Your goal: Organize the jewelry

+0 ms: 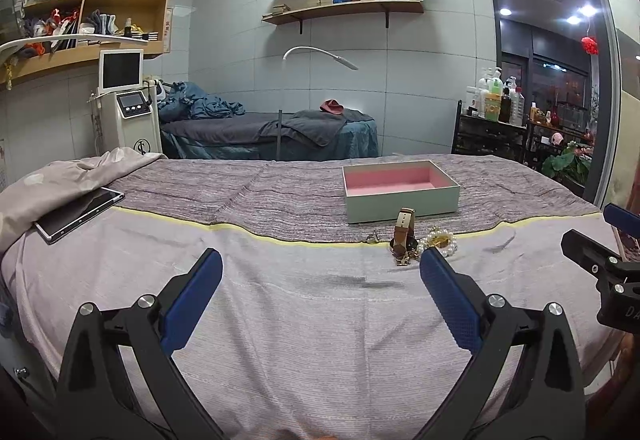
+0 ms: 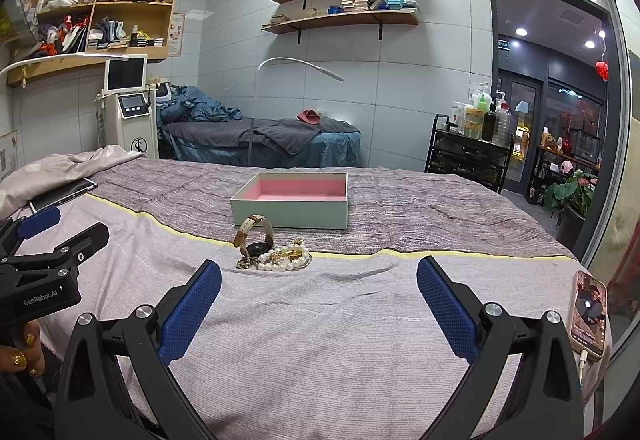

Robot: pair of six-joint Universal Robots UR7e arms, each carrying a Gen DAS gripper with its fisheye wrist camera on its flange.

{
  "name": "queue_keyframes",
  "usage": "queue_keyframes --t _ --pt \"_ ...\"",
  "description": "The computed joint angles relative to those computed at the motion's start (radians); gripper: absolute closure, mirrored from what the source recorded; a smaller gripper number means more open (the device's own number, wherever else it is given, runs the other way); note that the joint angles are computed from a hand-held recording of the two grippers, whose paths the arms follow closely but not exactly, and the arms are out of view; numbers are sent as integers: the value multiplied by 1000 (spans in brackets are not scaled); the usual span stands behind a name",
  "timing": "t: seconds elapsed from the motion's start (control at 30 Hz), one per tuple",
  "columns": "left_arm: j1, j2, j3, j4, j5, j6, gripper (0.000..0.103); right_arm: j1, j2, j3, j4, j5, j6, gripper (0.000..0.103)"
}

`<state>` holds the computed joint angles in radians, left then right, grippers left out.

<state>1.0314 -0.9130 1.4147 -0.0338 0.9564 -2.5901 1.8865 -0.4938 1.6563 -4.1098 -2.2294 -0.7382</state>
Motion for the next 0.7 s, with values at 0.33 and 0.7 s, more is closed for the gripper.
queue_keyframes --t 0.33,0.7 --pt "2 -4 6 -1 2 1 5 0 -2 4 -4 1 0 7" --pt "1 -3 7 -5 1 2 5 0 -3 5 -3 2 1 7"
